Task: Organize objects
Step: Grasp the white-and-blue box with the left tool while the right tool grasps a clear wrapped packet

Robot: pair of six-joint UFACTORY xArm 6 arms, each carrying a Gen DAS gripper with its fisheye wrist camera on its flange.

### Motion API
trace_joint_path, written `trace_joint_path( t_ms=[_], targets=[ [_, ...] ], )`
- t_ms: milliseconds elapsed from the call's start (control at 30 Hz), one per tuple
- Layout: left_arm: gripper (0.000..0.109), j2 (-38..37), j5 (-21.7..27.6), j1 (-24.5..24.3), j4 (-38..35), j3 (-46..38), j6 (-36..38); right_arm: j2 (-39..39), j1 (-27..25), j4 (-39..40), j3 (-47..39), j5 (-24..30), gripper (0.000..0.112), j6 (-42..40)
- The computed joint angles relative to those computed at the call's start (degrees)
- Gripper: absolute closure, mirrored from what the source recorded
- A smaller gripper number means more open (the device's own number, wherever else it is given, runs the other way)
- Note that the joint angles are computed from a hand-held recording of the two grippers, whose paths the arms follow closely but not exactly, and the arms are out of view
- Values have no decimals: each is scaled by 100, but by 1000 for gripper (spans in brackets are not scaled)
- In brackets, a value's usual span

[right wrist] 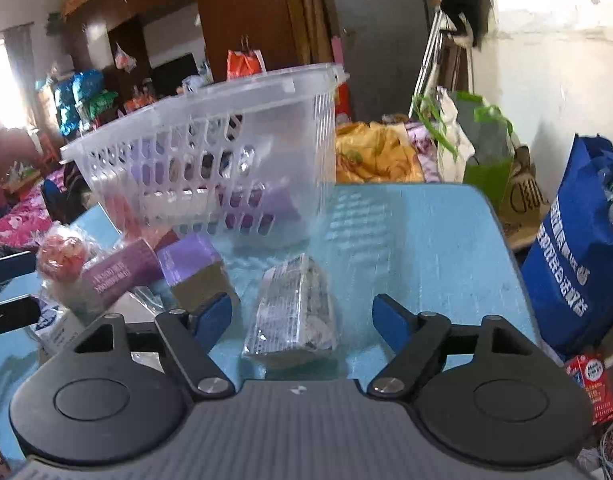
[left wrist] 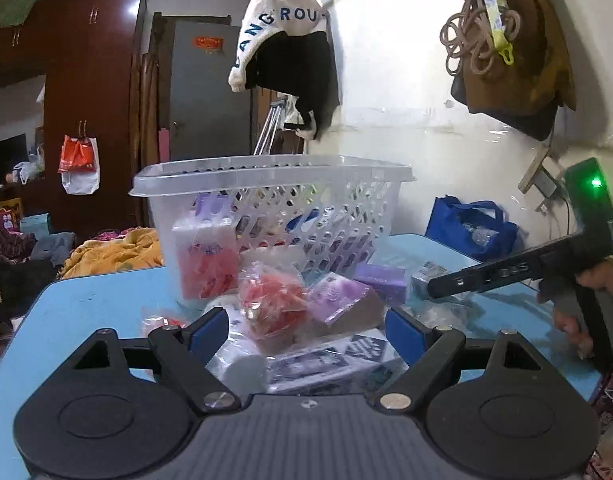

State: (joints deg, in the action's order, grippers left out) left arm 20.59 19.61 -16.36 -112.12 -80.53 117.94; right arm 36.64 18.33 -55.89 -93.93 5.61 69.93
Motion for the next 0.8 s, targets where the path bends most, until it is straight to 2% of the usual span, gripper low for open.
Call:
trace_joint_path(
  t_ms=[67,167,233,267,400,500,800],
  targets=[
    [20,-20,20,-34,297,73,-112,50,45,480,-38,77,40,-528],
    [20,19,-399,-209,9,-21,328,80,128,-27,-167,366,45,-228],
    [20,11,-442,-249,-9,-2,449,68,169,-172,-180,481,59,-157],
    [20,17,-487,-267,9,-6,468,57,184,-245,-179,528,63,-101],
    [20,-18,-405,-226,252,73,157,44,196,-295,-162,526,62,-101],
    [20,-71,-289,-180,143,174,185,41,198,-314,-157,520,62,-80],
    [21,-256,-280,-200,-621,424,1026,31,132,-223,-101,317,62,-75]
  ],
)
